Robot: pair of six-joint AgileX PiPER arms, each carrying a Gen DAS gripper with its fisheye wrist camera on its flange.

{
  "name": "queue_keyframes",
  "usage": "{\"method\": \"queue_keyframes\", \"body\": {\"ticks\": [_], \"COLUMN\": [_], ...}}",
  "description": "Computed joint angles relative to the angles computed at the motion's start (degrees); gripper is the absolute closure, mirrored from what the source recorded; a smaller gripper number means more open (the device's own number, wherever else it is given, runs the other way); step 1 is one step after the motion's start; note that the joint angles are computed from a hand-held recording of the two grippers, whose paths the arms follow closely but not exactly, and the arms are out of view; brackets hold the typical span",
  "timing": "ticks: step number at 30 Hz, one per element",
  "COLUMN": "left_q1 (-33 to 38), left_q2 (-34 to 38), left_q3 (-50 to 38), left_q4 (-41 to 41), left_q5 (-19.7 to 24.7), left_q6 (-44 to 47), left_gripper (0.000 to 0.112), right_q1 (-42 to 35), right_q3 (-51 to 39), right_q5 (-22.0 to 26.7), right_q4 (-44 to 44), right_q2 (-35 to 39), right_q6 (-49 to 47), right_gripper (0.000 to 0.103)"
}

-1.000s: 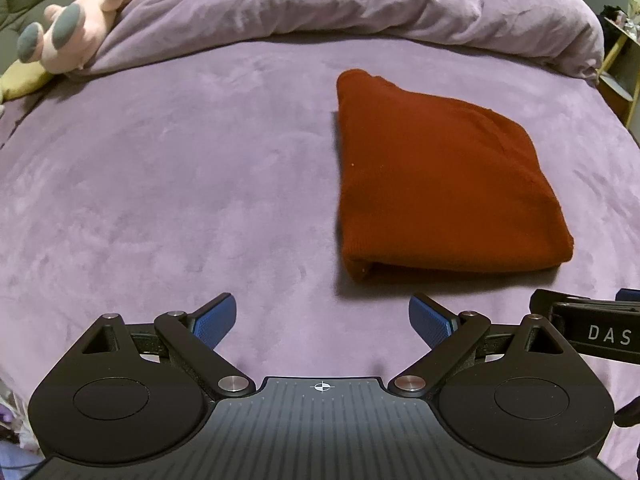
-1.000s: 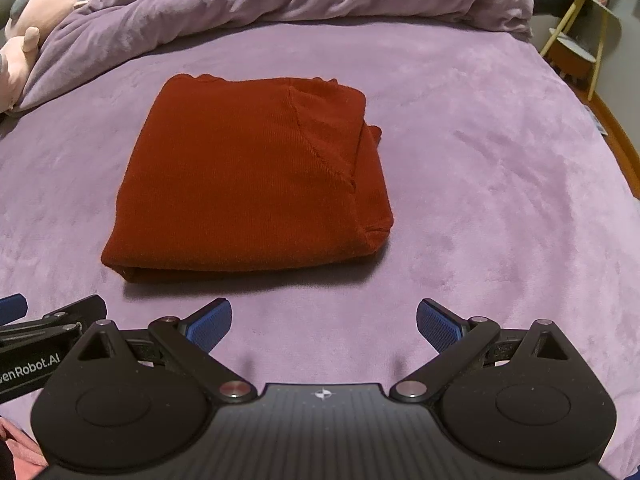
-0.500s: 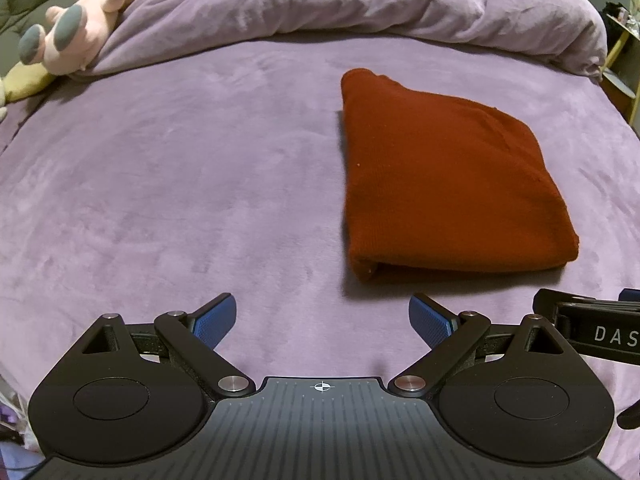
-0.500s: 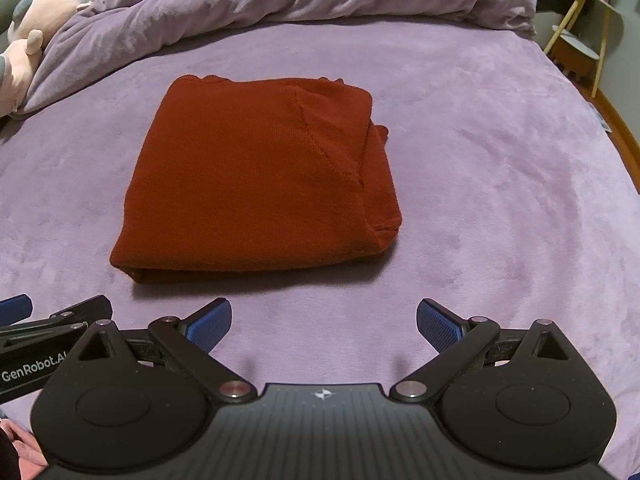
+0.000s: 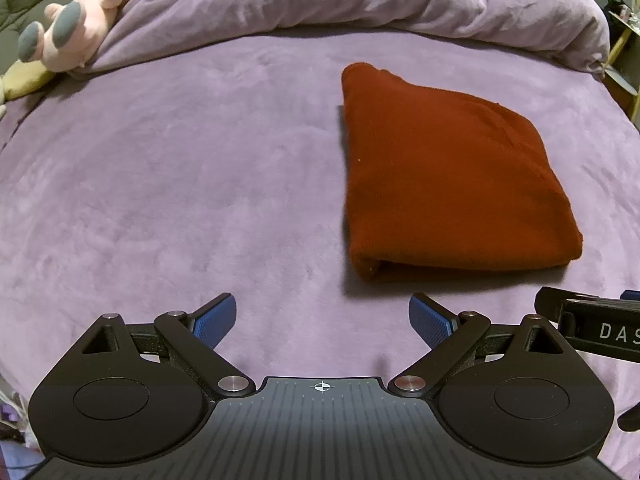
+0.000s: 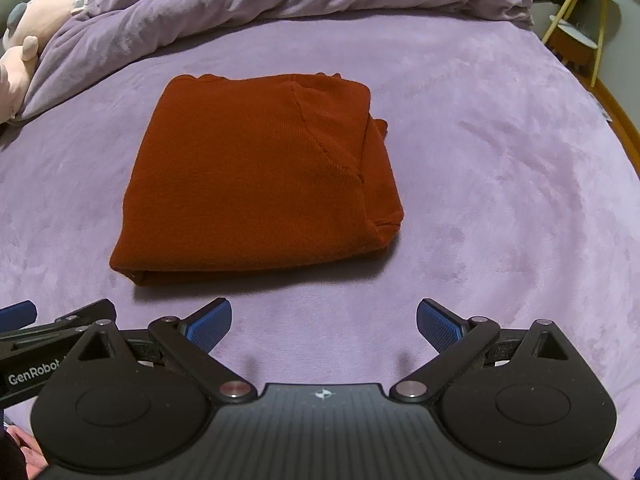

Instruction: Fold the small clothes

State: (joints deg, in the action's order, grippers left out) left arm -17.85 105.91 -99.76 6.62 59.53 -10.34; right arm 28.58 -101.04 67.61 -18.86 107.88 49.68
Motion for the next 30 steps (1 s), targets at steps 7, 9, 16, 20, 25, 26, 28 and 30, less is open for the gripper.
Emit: {"method": "queue_keyframes", "body": {"ticks": [7,9,16,20,25,26,28,30], "left_q1": [-0.1,-0.1,-0.4,-0.4,-0.3,-0.3,-0.1,-0.2], "left_q2": [0.1,0.1,0.1,0.1,0.0,0.0,0.0,0.1], "left_q3": [0.1,0.2,0.3,0.5,0.4,0.5,0.3,0.2], "left_q4": [0.0,0.1,0.5,0.7,0.8,0.8,0.8,0.8], "left_q5": [0.2,0.1,0.1,-0.1,-0.2,-0.4,-0.3,-0.2], "left_q6": [0.2,0.2,-0.5,-0.7,-0.8,-0.8,-0.7,-0.8], "left_gripper": [0.015,0.015,0.015,0.015,0.015,0.015,0.015,0.015], "right_q1": [0.1,0.0,-0.1,0.0,0.1,0.1,0.0,0.1], "right_q3": [0.1,-0.1,0.0,0.2,0.4,0.4,0.6,0.7], "right_q5": [0.1,0.4,0.5,0.3,0.2,0.1,-0.1,-0.1], "right_q4": [-0.2,-0.1,-0.1,0.0,0.0,0.0,0.0,0.0], "right_q2": [-0.2,-0.1,0.0,-0.1,-0.1,-0.2,-0.3,-0.3], "right_q6": [0.3,0.3,0.3,0.3,0.3,0.3,0.5,0.7], "right_gripper": [0.004,0.004,0.004,0.004,0.004,0.004,0.004,0.004]}}
